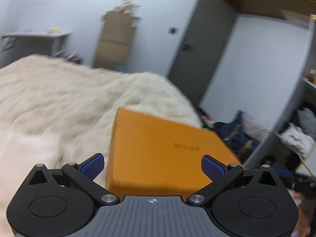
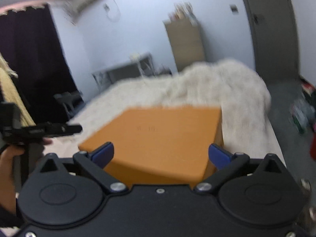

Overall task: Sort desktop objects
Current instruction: 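Open both grippers and pull them back from the lidded box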

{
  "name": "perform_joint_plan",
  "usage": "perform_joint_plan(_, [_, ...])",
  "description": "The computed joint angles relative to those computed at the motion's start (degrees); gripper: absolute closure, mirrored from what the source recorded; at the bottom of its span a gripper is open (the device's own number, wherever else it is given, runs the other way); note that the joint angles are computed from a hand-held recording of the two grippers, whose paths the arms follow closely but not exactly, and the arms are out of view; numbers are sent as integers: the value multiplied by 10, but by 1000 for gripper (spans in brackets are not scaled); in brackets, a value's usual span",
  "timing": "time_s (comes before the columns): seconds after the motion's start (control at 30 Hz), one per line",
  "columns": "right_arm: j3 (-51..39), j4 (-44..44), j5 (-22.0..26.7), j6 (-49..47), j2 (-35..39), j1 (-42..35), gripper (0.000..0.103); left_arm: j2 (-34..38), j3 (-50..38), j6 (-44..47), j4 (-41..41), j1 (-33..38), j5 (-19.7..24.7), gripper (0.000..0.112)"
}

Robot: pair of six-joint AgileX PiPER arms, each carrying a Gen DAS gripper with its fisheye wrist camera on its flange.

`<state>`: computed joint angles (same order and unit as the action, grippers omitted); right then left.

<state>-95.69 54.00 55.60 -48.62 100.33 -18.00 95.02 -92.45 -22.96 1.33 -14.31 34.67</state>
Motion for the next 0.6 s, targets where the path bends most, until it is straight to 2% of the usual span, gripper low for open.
perform_joint_plan(0.07, [61, -9, -21, -14, -39, 12, 0, -25, 35, -48, 48, -37, 10, 9])
perform_joint_plan(0.2, [148, -23, -15, -48, -97, 27, 0, -75, 125, -133, 137, -98, 10, 9])
perform_joint_plan(0.3, [235, -75, -76, -35, -157, 65, 0, -99, 182, -212, 202, -138, 24, 9])
perform_joint_plan(0.47, [309, -103, -151, -4, -210, 91, 0, -84, 193, -266, 275, -172, 35, 9])
perform_joint_plan(0.6, [319, -98, -170, -6, -214, 96, 0, -77, 190, -295, 325, -189, 51, 9])
